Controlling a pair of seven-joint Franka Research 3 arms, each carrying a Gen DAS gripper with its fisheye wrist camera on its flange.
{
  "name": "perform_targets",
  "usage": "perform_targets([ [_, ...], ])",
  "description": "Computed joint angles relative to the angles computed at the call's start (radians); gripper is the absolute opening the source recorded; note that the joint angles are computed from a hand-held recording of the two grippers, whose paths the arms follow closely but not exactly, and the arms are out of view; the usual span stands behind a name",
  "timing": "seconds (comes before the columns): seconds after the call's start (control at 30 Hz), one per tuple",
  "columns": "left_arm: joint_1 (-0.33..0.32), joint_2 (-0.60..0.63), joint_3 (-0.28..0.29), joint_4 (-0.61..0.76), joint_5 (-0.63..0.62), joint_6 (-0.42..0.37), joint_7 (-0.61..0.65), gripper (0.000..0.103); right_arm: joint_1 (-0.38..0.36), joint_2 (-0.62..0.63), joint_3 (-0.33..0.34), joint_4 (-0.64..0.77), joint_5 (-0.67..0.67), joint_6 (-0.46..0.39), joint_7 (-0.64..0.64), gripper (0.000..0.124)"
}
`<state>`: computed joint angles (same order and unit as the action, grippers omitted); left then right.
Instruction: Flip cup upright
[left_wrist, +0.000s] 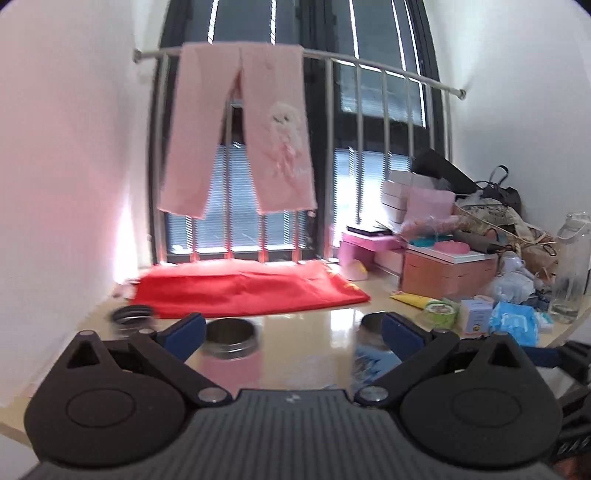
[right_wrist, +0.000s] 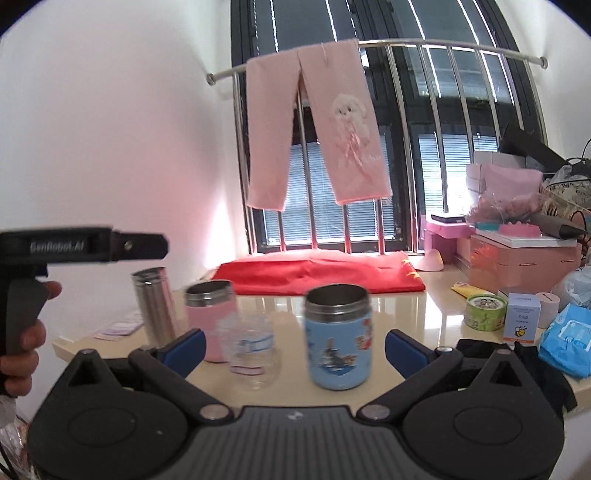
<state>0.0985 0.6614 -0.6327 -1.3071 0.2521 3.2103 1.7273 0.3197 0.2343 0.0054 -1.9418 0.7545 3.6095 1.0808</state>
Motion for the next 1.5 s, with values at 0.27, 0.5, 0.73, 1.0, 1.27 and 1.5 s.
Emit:
perform_targets([
  [0.27, 0.215, -0.19, -0.016, -0.366, 0.067, 0.19, -0.106, 0.103, 0.131, 0.024, 0.012, 0.074, 0.317, 0.069, -0.313, 0.103],
  [0.5, 0.234, -0.184, -0.003, -0.375, 0.125, 0.197, -0.223, 0.103, 0.121, 0.081, 0.05, 0.171, 0.386, 0.114, -0.418, 0.103],
  [0.73, 0.221, -0.187, 0.027, -0.376, 0.203, 0.208, -0.309, 0.103, 0.099, 0.07, 0.07, 0.151, 0.372, 0.11, -0.402, 0.103],
  [1.0, 0.181, -0.192, 0.086, -0.36, 0.276, 0.216, -0.403, 0.103, 0.099, 0.067, 0.065, 0.143, 0.349, 0.104, -0.376, 0.103],
  [1.27, 0.163, -0.194, 0.125, -0.345, 0.366, 0.228, -0.499, 0.103, 0.101, 0.069, 0.063, 0.144, 0.349, 0.103, -0.377, 0.103],
  [1.5, 0.15, -0.191, 0.152, -0.326, 0.448, 0.229, -0.584, 0.103, 0.1, 0.068, 0.063, 0.141, 0.344, 0.105, -0.37, 0.103],
])
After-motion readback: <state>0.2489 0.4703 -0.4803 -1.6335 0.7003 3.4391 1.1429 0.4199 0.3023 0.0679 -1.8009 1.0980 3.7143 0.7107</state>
